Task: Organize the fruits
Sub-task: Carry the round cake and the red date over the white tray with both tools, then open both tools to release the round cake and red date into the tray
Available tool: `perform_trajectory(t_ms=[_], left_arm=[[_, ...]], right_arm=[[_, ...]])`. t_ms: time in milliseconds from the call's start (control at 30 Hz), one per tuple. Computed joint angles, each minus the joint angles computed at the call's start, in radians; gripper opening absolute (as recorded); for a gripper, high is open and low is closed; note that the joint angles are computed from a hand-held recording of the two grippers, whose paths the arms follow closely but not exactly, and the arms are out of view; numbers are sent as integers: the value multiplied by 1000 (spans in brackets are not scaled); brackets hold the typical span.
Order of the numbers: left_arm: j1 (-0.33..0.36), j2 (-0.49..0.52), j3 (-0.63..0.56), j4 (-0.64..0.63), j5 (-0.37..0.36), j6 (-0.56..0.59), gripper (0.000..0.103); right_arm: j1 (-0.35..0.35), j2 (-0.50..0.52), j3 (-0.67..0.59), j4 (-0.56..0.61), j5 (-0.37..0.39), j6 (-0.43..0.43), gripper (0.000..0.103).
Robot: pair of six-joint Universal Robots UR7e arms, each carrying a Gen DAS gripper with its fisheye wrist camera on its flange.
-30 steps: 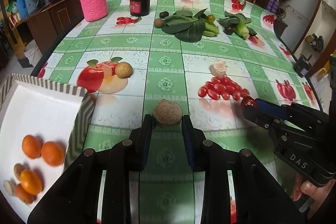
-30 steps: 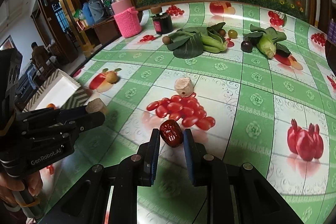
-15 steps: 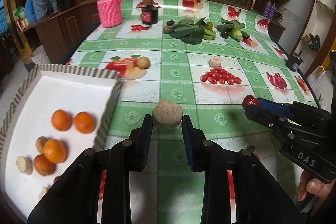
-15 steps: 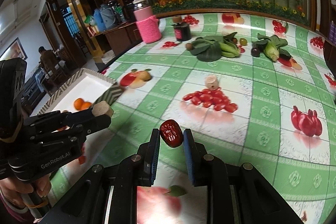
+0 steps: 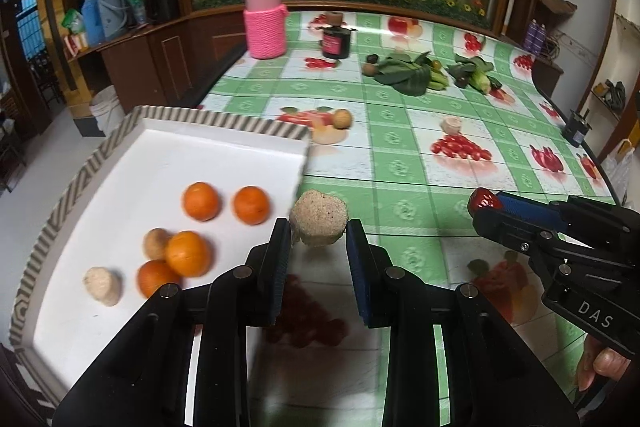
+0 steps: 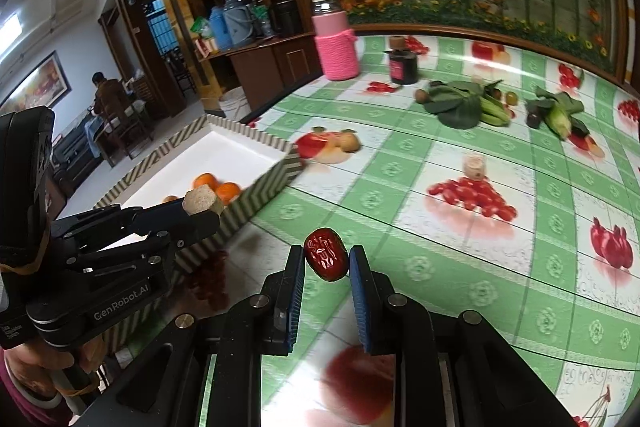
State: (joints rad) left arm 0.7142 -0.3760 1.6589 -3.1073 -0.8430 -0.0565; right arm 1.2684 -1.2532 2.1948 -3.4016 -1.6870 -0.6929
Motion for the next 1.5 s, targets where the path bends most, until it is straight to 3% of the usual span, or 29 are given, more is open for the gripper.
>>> perform_trajectory(t_ms=[767, 1500], left_arm=[[44, -120, 156, -157, 135, 18, 28], [123, -184, 216, -165, 214, -38, 28]], right_arm=[[154, 146, -58, 9, -67, -42, 22], [237, 296, -200, 123, -113, -76, 22]])
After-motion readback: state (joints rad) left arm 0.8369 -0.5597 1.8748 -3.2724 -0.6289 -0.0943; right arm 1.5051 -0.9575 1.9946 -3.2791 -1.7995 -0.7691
